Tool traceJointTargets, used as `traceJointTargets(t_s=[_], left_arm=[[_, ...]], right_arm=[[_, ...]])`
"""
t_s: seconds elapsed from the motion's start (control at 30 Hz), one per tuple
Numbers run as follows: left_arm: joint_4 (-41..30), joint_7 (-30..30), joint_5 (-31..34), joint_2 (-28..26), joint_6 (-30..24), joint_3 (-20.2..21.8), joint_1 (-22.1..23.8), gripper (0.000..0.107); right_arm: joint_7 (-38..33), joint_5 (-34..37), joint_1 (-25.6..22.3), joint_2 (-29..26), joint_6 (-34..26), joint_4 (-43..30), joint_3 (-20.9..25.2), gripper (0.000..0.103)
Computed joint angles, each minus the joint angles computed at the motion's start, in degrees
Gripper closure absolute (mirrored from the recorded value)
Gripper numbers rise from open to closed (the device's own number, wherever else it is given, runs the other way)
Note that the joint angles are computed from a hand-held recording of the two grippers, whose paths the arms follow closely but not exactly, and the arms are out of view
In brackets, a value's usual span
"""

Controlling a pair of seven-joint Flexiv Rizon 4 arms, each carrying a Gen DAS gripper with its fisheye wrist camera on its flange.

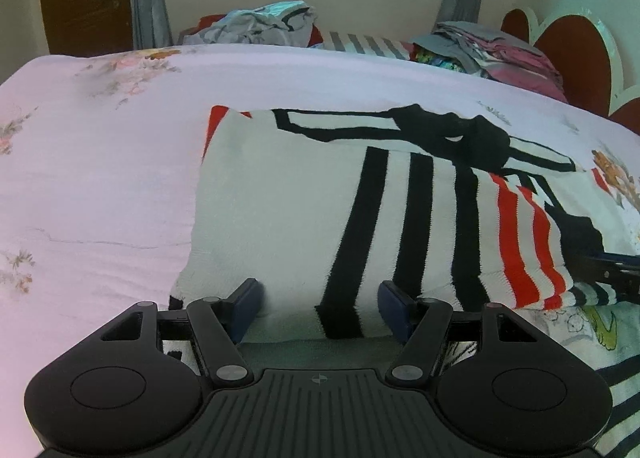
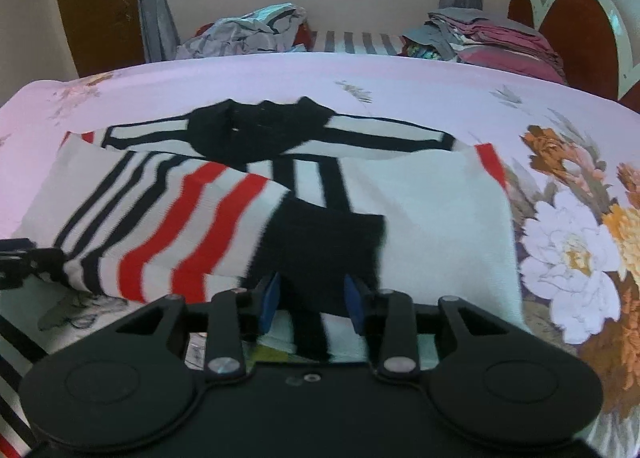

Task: Fold small clothes
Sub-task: 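Grasp the sweater hem with both tools and fold it toward the collar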

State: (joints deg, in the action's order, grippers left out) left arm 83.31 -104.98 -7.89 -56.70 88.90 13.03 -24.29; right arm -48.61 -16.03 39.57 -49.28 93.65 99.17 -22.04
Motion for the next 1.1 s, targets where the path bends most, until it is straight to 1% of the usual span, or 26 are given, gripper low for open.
traceJointTargets(t_s=[0.07, 0.1, 0.17, 0.27, 0.37, 0.5, 0.63, 0.7, 0.77, 0.87, 0.9, 1.03, 1.1], left_arm=[[-0.1, -1.6, -0.4, 0.2, -0.8, 2.0, -1.7, 0.042], [0.2, -2.2, -0.3, 0.5, -0.5, 2.2, -2.0, 0.042], [1.0, -1.9, 0.2, 1.4, 0.7, 0.8, -1.6, 0.042], [1.5, -0.9, 0.8, 2.3, 1.3, -0.1, -2.0, 0.042], [2.2, 0.3, 0.6, 3.1, 0.9, -2.7, -1.5, 0.042], [2.6, 0.8, 0.8, 3.1, -0.2, -2.9, -2.6, 0.041], [2.5, 0.1, 1.5, 2.6, -2.6, -0.8, -4.8, 0.041], [2.8, -0.6, 2.8, 2.5, -3.0, 0.9, -6.1, 0.041], [3.6, -1.5, 4.1, 2.8, -2.9, 2.8, -7.6, 0.041], [4.3, -3.3, 5.1, 3.5, -3.8, 4.4, -8.8, 0.041], [4.5, -3.9, 5.5, 3.7, -4.2, 4.9, -9.2, 0.041], [4.6, -7.4, 7.3, 4.0, -5.4, 7.6, -11.4, 0.041], [4.5, -9.3, 8.5, 4.1, -6.0, 8.8, -12.5, 0.041]], right_arm=[[0.2, 0.0, 0.3, 0.3, -0.7, 0.2, -0.3, 0.069], [0.5, 0.1, 0.7, 0.6, -0.6, 0.5, -0.7, 0.067], [0.1, 0.3, 0.4, 1.3, 1.4, 1.3, 0.0, 0.068], [-1.6, 0.7, 0.1, 2.4, 3.0, 2.4, 1.6, 0.068], [-3.4, 1.2, -0.7, 3.5, 3.7, 3.1, 4.2, 0.068], [-5.8, 1.5, -1.7, 4.5, 3.9, 4.3, 7.4, 0.068], [-7.6, 1.4, -2.0, 4.9, 2.8, 6.0, 8.7, 0.068], [-8.3, 1.4, -1.7, 5.3, 3.0, 7.6, 8.2, 0.068], [-9.2, 1.7, 0.3, 5.5, 4.3, 9.6, 5.5, 0.068], [-10.6, 3.5, 4.0, 6.1, 5.4, 12.9, 0.7, 0.066], [-11.0, 4.2, 4.2, 6.4, 5.6, 13.7, 0.1, 0.065], [-11.8, 6.8, 3.3, 8.2, 6.1, 15.9, 0.9, 0.065], [-12.7, 7.6, 2.2, 9.1, 7.5, 16.8, 2.5, 0.064]])
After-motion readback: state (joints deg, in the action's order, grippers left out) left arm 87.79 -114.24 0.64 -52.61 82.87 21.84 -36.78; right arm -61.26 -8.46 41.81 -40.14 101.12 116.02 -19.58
